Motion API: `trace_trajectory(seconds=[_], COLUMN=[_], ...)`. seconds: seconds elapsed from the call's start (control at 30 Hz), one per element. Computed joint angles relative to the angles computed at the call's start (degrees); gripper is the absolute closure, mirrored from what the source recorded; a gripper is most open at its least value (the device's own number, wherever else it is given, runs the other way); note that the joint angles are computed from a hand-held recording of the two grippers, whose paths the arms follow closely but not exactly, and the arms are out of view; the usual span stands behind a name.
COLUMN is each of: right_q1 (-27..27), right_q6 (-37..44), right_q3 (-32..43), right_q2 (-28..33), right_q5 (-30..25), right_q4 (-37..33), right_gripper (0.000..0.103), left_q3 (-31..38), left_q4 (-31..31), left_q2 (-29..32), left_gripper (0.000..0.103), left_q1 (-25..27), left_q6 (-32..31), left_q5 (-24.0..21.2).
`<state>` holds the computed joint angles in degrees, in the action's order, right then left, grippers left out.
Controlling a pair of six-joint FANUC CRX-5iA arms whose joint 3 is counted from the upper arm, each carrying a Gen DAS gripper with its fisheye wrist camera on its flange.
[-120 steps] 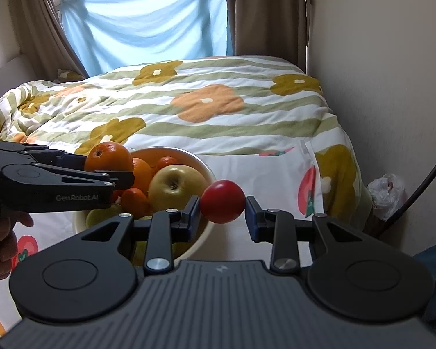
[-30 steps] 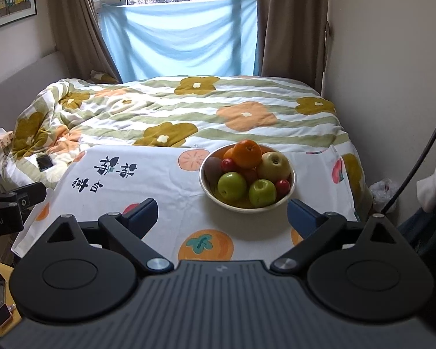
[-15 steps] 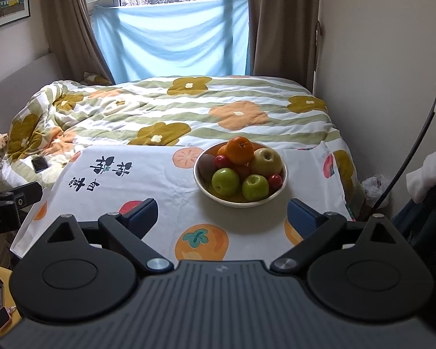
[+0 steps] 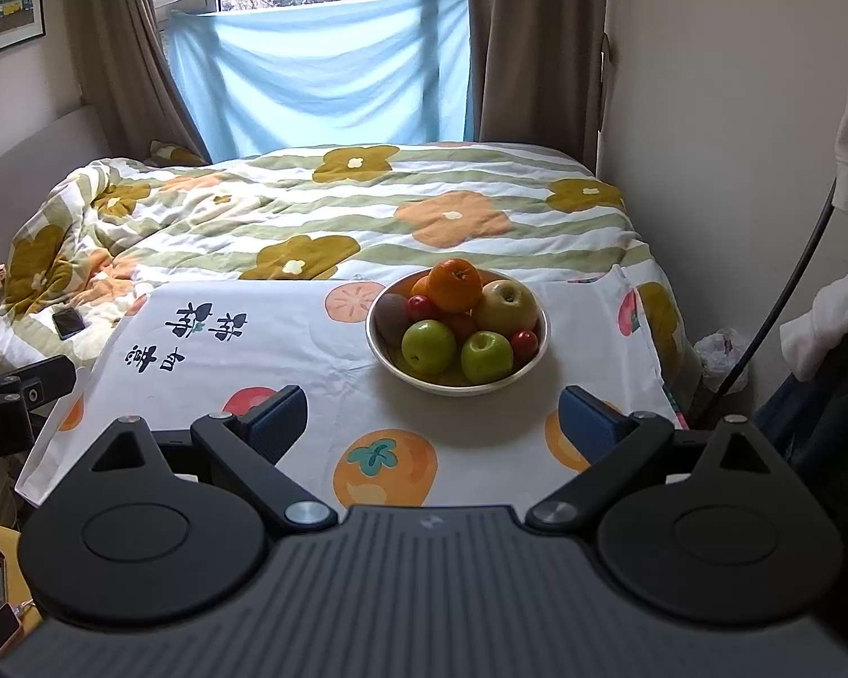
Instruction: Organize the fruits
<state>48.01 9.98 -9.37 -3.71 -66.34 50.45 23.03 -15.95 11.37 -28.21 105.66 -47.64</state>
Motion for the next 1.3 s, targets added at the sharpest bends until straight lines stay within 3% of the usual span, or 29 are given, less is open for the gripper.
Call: trace_trajectory(seconds=[0.93,1.13,1.3], right_q1=[-0.34,-0.27,-0.64], right_q6=[0.38,0.39,0.68], right_q3=[0.23,0.58,1.03], right_q2=[0.32,0.52,0.72], right_q5=[0.08,0.04,0.46], right_q4=[-0.56,-0.26,-0.66], right_gripper=[0.000,0.000,0.000], left_q3=[-0.46,-0.37,0.42], left_q4=[2.33,1.60,-2.54], left_q2=[-0.02,-0.04,-0.03], left_gripper=[0.000,0.000,0.000], left_q1=[1.16,1.00,-0.07], left_q6=[-1.60,-1.22,1.30], left_q5=[1.03,1.39,1.59])
